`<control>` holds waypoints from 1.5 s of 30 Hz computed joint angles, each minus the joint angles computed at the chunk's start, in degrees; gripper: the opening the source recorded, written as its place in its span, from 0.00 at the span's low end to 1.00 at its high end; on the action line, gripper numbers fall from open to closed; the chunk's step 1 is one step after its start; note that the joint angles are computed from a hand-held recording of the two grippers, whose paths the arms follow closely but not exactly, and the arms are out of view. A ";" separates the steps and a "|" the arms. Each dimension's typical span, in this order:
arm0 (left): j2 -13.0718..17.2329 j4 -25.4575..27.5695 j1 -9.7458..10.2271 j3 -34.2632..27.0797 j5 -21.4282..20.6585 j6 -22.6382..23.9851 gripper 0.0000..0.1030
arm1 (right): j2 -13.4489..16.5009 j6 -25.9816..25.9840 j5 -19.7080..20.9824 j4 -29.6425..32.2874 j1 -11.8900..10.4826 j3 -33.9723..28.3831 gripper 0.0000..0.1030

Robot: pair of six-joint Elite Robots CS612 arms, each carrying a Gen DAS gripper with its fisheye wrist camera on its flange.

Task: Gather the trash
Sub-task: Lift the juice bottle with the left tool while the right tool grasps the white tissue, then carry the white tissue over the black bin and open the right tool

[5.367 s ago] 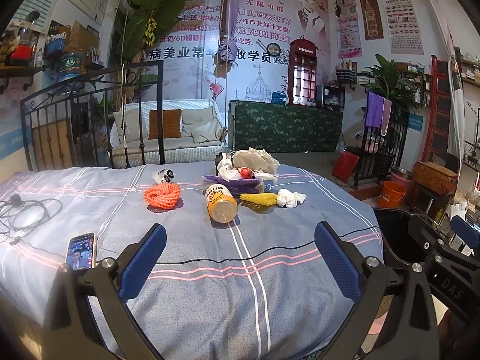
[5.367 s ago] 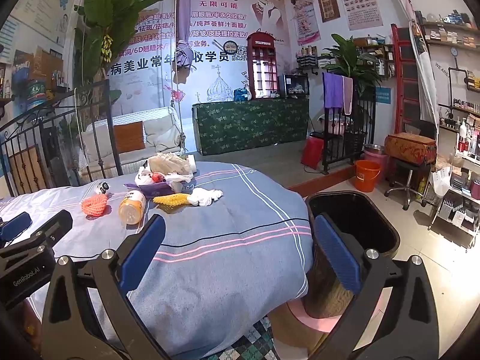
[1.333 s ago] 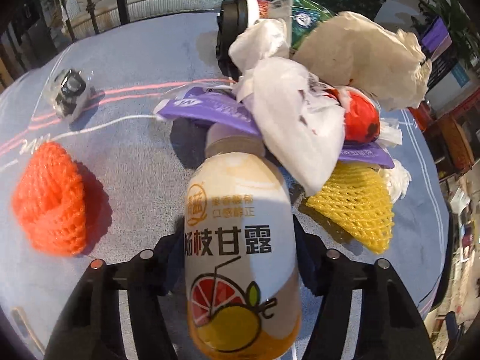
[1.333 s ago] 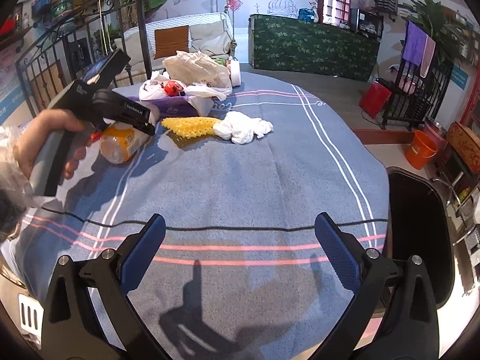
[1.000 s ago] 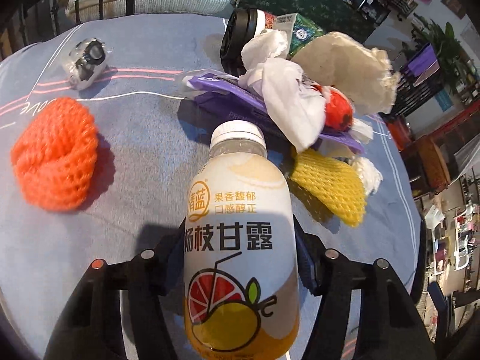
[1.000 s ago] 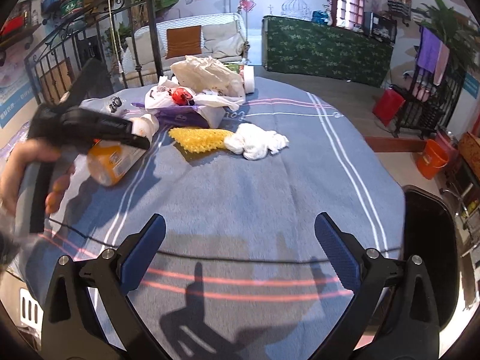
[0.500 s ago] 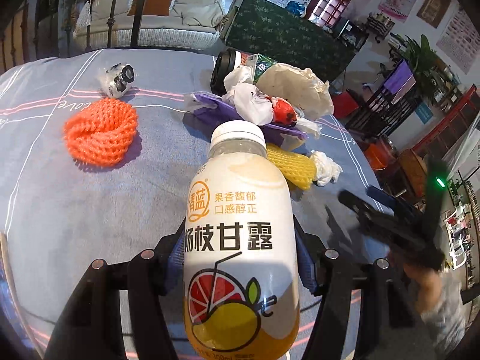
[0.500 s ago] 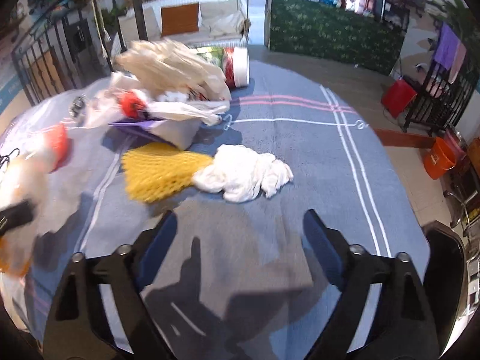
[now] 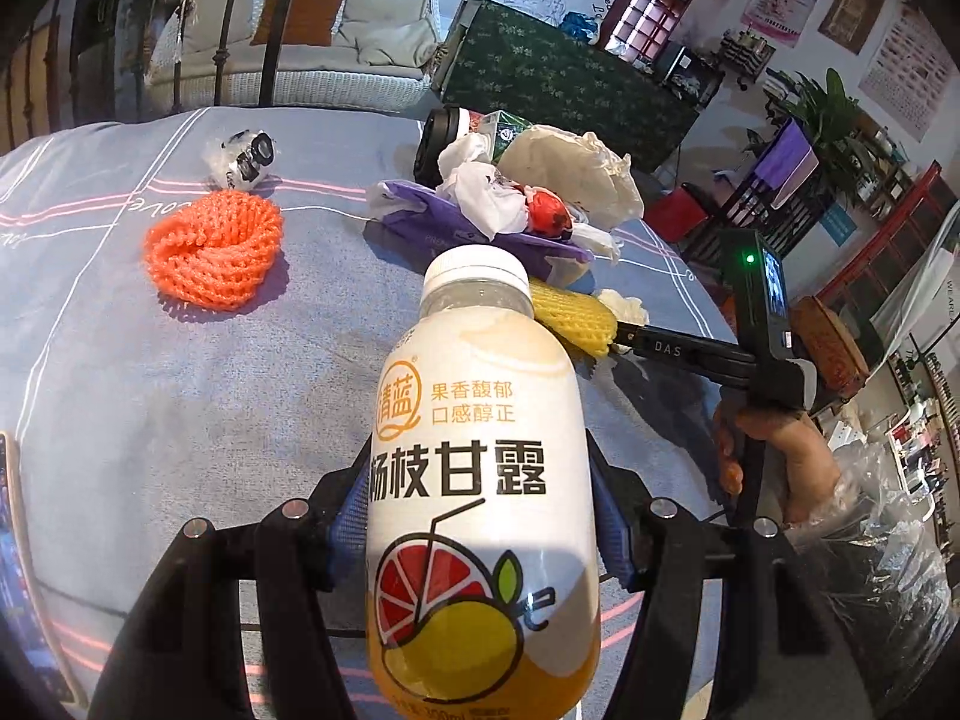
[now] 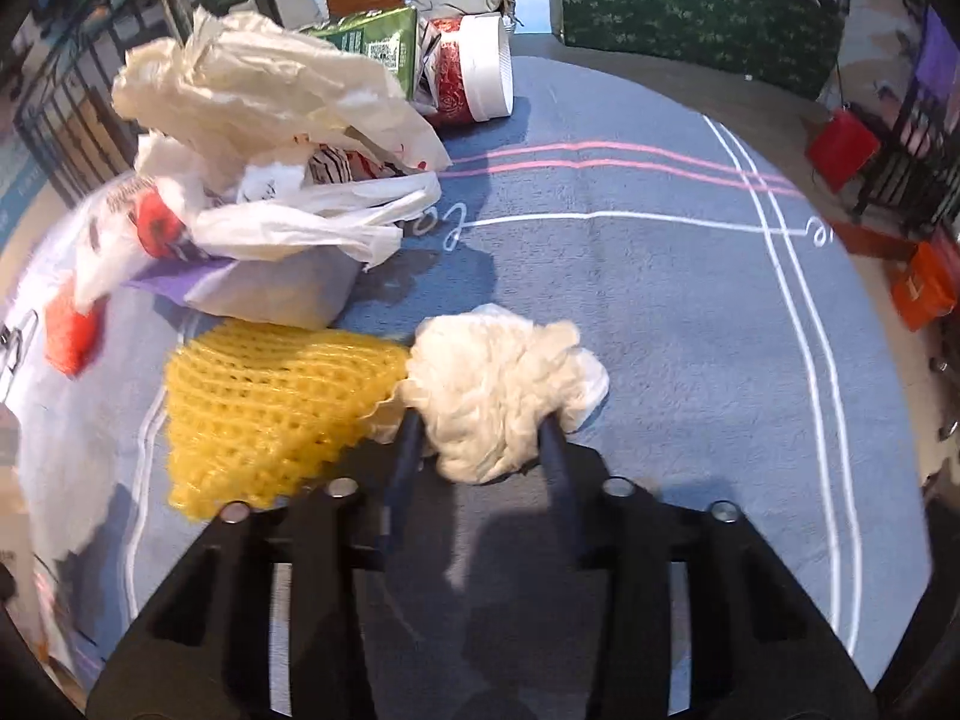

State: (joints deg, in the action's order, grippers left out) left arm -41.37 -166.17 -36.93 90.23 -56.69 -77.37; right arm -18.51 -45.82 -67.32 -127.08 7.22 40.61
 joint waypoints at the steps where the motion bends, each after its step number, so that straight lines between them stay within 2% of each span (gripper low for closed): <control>1: 0.04 0.23 -0.11 -0.03 0.22 -0.01 0.59 | -0.26 0.45 0.02 -0.60 -0.04 0.50 0.27; 5: 0.34 1.34 -0.48 -0.67 0.91 0.57 0.59 | -2.07 1.49 0.49 -5.63 -0.43 4.48 0.18; 6: 0.40 0.89 -0.48 -0.65 0.69 0.68 0.59 | -2.51 1.99 1.30 -5.98 -0.75 5.20 0.12; 13: 0.98 0.39 -0.87 -1.62 0.97 1.98 0.59 | -5.56 3.71 4.27 -9.02 -2.11 10.24 0.11; 16: 1.13 -0.23 -1.03 -1.99 1.17 2.10 0.59 | -6.29 6.63 4.24 -14.37 -2.33 12.25 0.07; 18: 1.20 -0.38 -1.19 -2.38 1.46 2.47 0.59 | -6.24 7.44 6.59 -12.47 -3.09 11.68 0.07; 20: 1.44 -0.95 -1.33 -2.98 1.41 3.53 0.59 | -6.89 8.20 7.22 -13.39 -3.68 12.70 0.07; 28: 4.07 -2.77 -1.57 -8.63 0.32 11.35 0.59 | -11.20 11.32 10.61 -21.23 -8.62 20.13 0.07; 34: 8.20 -3.47 -1.40 -16.49 -3.76 19.22 0.59 | -12.33 14.63 7.87 -26.10 -12.44 21.75 0.07; 39: 11.86 -3.73 -1.03 -23.48 -7.56 25.00 0.59 | -10.88 16.22 2.28 -25.57 -14.41 19.18 0.07; 42: 13.92 -3.76 -0.71 -27.47 -10.56 27.41 0.59 | -8.49 16.65 -2.38 -20.63 -14.72 14.83 0.07; 45: 16.01 -2.60 -0.62 -31.77 -12.02 30.17 0.59 | -4.73 16.66 -6.48 -12.45 -14.55 7.96 0.07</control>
State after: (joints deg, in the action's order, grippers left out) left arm -25.36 -168.77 -37.55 58.46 -68.71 -47.19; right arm -23.23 -29.16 -73.80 -139.53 -7.33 48.57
